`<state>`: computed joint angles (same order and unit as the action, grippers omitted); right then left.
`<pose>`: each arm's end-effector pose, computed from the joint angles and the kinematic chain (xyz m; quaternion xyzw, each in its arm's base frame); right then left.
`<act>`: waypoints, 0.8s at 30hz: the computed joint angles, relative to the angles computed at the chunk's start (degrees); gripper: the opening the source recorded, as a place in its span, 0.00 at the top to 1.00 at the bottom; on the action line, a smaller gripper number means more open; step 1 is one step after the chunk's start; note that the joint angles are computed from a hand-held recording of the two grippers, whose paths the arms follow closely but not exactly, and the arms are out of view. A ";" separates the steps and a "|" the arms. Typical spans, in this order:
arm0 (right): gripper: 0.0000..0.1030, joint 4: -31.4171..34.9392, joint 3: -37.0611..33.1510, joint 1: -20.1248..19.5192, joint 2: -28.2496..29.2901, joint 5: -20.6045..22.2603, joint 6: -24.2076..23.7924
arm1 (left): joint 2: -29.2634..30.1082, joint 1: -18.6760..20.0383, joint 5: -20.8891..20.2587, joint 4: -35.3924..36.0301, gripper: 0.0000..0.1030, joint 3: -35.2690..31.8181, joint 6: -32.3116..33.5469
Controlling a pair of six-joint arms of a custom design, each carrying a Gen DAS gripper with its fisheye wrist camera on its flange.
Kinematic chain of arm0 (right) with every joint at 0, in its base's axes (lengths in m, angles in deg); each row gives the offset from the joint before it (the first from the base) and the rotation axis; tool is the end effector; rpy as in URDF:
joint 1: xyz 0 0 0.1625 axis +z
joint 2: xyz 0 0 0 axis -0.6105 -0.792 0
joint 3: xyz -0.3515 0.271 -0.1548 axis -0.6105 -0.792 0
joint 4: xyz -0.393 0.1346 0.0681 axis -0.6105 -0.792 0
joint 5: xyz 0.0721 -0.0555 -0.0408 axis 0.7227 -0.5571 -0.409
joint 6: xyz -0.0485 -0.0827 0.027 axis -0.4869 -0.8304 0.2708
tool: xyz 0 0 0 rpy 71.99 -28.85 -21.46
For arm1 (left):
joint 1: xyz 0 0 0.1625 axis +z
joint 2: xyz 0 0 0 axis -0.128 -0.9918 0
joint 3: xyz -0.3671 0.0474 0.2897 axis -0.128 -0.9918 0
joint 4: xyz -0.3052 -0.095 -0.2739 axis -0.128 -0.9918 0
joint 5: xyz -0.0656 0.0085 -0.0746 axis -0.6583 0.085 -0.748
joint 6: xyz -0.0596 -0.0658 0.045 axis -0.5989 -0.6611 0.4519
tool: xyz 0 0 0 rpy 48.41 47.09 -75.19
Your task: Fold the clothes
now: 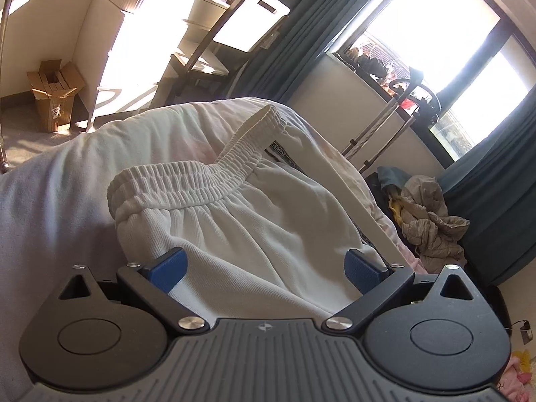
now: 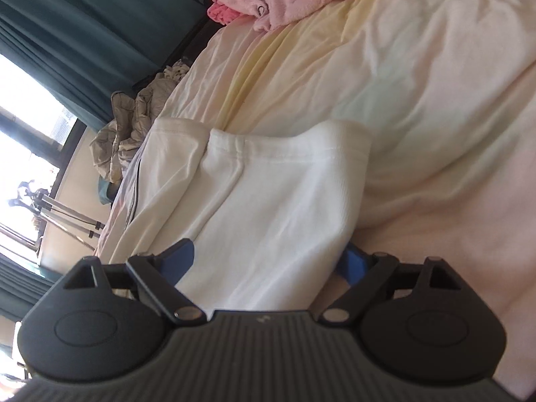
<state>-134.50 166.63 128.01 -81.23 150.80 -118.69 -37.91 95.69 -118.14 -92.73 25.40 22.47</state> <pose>0.0670 -0.3601 0.0746 -0.3842 -0.6759 0.6081 0.1606 0.1414 -0.5965 0.4448 -0.0462 0.8732 -0.4731 0.1075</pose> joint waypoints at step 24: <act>0.94 -25.03 7.05 2.26 -0.74 -0.80 -7.72 | 1.15 4.89 -9.55 0.31 0.00 -2.09 -12.72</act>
<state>-159.53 173.69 130.27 -81.97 149.99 -126.41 -36.76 100.58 -127.69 -92.41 23.30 9.75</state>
